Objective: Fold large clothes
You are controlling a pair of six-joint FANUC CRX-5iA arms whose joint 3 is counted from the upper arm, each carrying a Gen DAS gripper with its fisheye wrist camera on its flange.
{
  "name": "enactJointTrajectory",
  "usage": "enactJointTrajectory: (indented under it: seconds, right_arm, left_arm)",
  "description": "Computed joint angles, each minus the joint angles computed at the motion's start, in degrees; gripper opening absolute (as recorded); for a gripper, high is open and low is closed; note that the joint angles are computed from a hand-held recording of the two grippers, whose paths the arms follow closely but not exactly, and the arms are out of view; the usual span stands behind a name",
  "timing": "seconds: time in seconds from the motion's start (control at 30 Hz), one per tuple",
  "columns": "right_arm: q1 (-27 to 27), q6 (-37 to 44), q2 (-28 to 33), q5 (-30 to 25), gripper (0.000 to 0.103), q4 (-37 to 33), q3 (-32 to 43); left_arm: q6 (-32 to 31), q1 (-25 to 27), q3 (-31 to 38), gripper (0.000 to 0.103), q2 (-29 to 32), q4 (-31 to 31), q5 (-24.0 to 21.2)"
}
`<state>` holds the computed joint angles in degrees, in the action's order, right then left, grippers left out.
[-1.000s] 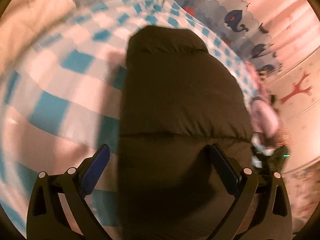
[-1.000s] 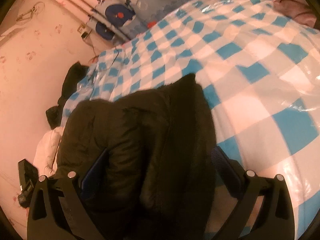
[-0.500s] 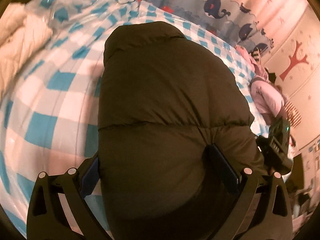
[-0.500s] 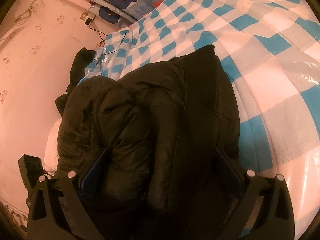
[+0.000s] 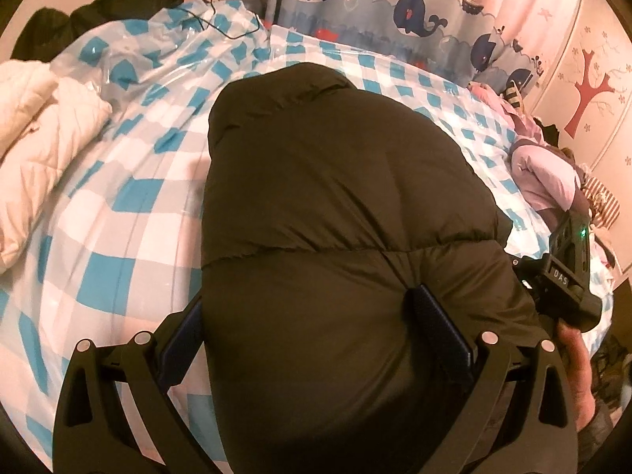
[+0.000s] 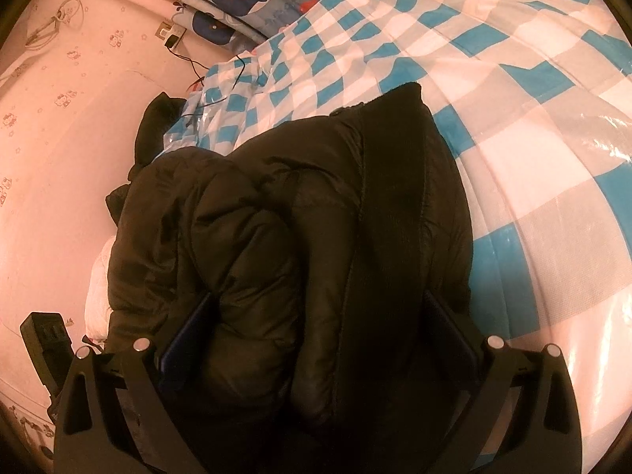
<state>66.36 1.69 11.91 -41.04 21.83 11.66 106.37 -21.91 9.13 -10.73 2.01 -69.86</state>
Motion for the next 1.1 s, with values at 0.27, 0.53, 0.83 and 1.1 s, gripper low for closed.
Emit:
enactJointTrajectory:
  seconds: [0.27,0.53,0.83,1.1]
  right_arm:
    - [0.4,4.5,2.6,-5.8,0.098,-0.8,4.2]
    - [0.1,1.5,1.0,-1.7,0.098,0.1,1.0]
    - [-0.6,6.8,1.2,7.9,0.098,-5.2,0.4]
    - [0.6,35.6,7.3,9.3,0.098,-22.2,13.9]
  left_arm:
    - [-1.1,1.3,0.2,0.095,0.7,2.4,-1.9]
    - [-3.5,7.5,-4.7,0.095,-0.4,13.4,-1.7]
    - [-6.0,6.9,-7.4,0.069,-3.0,14.8,2.5]
    - [-3.4,3.2,-3.9,0.061,-11.1,1.8,2.8]
